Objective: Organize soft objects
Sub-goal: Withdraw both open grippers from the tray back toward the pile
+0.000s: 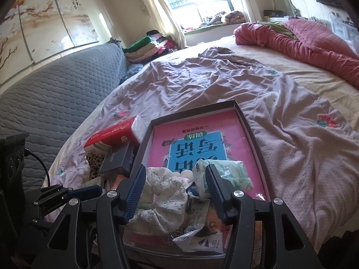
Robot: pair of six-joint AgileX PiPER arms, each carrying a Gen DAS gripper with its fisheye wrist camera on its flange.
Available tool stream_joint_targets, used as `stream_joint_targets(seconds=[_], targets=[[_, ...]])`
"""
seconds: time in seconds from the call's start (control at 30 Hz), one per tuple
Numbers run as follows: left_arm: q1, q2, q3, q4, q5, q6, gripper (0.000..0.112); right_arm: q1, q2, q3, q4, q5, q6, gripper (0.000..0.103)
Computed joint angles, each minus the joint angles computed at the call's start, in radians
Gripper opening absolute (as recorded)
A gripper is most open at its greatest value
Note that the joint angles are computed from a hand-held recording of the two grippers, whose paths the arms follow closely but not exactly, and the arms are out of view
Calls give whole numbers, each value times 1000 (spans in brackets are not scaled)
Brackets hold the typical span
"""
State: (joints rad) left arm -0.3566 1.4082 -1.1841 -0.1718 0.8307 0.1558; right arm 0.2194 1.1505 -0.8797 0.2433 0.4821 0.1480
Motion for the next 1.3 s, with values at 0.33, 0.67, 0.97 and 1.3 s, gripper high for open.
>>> stream_joint_targets(seconds=[0.33, 0.67, 0.97, 1.3], targets=[[38, -54, 7, -5, 13, 9, 67, 67, -47, -40, -210, 41, 205, 61], [99, -107, -7, -6, 56, 36, 67, 173, -74, -113, -410, 144, 383, 62], [274, -133, -66, -90, 137, 147, 67, 285, -81, -183, -537, 237, 493, 63], [530, -111, -142, -184, 215, 274, 67, 465, -5, -293, -648, 310, 593, 63]])
